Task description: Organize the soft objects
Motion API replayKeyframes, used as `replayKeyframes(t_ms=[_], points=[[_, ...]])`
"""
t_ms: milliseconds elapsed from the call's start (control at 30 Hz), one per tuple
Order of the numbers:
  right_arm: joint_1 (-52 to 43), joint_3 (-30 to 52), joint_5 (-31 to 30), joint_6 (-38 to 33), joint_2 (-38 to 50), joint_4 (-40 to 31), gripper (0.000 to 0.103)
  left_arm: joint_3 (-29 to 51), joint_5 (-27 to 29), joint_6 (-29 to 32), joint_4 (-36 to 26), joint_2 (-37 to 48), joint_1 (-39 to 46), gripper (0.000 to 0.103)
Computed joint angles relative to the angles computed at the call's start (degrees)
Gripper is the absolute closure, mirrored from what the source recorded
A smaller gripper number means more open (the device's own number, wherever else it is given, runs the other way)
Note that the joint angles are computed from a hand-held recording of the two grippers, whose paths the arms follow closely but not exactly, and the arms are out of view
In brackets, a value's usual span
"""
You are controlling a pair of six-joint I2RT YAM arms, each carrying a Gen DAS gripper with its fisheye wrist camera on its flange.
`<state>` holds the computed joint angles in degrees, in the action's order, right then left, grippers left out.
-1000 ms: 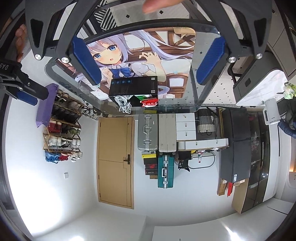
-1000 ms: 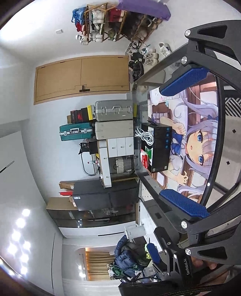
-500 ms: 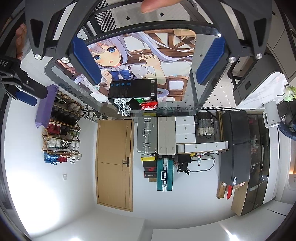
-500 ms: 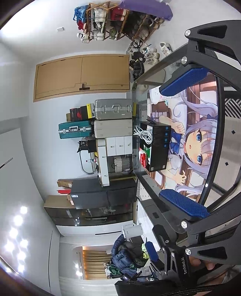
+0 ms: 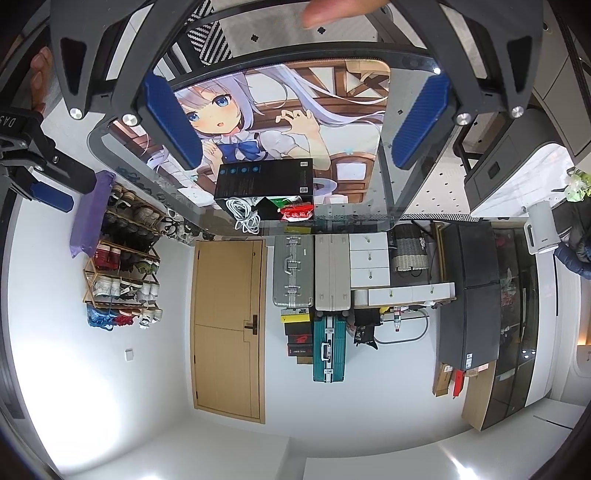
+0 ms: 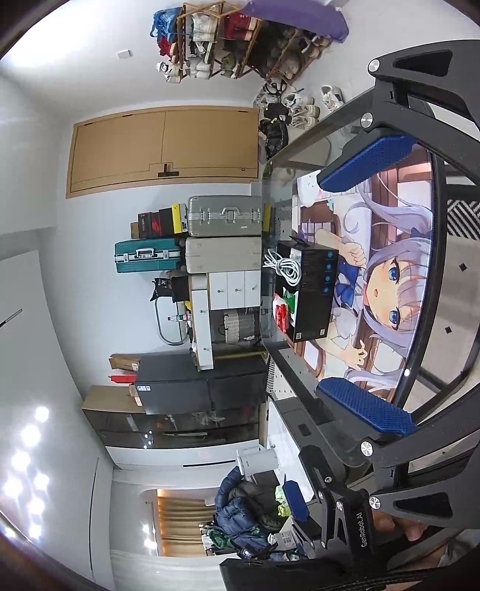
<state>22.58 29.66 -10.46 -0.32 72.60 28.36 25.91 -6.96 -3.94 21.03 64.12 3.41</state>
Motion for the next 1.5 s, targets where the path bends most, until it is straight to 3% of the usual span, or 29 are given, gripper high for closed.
replayKeyframes(t_ms=[1500], points=[[1.13,0.57,0.02,-0.18,1.21,-0.89,0.001,0.55,0.73,-0.05,-1.66,-0.29,0.77,0.0]])
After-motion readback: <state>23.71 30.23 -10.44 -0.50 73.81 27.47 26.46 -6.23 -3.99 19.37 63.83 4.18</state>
